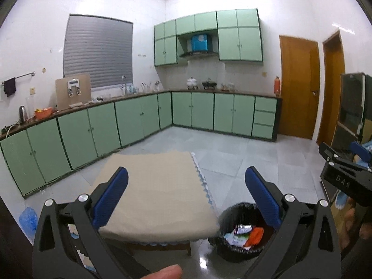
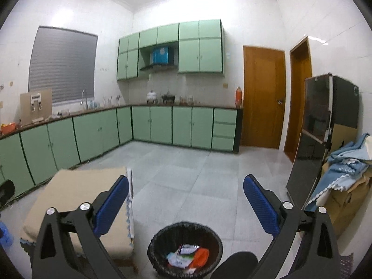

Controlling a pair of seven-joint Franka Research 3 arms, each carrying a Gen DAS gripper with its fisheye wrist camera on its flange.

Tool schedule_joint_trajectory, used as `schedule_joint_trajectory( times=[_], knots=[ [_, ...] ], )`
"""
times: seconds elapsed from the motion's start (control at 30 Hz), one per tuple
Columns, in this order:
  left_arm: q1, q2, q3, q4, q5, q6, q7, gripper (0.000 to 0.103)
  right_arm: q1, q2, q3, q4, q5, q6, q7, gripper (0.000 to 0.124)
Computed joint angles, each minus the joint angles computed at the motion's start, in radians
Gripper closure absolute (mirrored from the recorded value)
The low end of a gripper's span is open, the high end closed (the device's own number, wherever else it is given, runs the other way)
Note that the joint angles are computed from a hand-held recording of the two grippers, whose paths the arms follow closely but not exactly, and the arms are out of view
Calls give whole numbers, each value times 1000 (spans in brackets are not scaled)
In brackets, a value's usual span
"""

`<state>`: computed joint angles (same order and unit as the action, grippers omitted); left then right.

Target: Collect trash

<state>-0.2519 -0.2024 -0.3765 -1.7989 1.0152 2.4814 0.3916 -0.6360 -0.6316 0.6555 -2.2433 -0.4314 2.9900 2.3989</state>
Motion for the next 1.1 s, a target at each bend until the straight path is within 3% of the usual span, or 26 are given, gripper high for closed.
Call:
schedule_joint_trajectory(
  times=[0.2, 0.43, 0.67, 1.1],
  knots=[
    [-2, 17, -28, 40, 62, -74, -67, 6, -93, -76, 48, -6, 12, 30, 41, 27],
    [-27, 22, -3, 40, 33, -130, -95, 6, -70, -46, 46, -6, 47, 20, -4, 27],
    [-23, 13, -24, 48, 92, -166, -138, 6, -64, -47, 30, -19, 63, 27, -14, 27],
    [-40, 21, -16, 53, 115, -142, -134, 6, -78, -65, 30, -20, 73, 11, 5, 27]
  ],
)
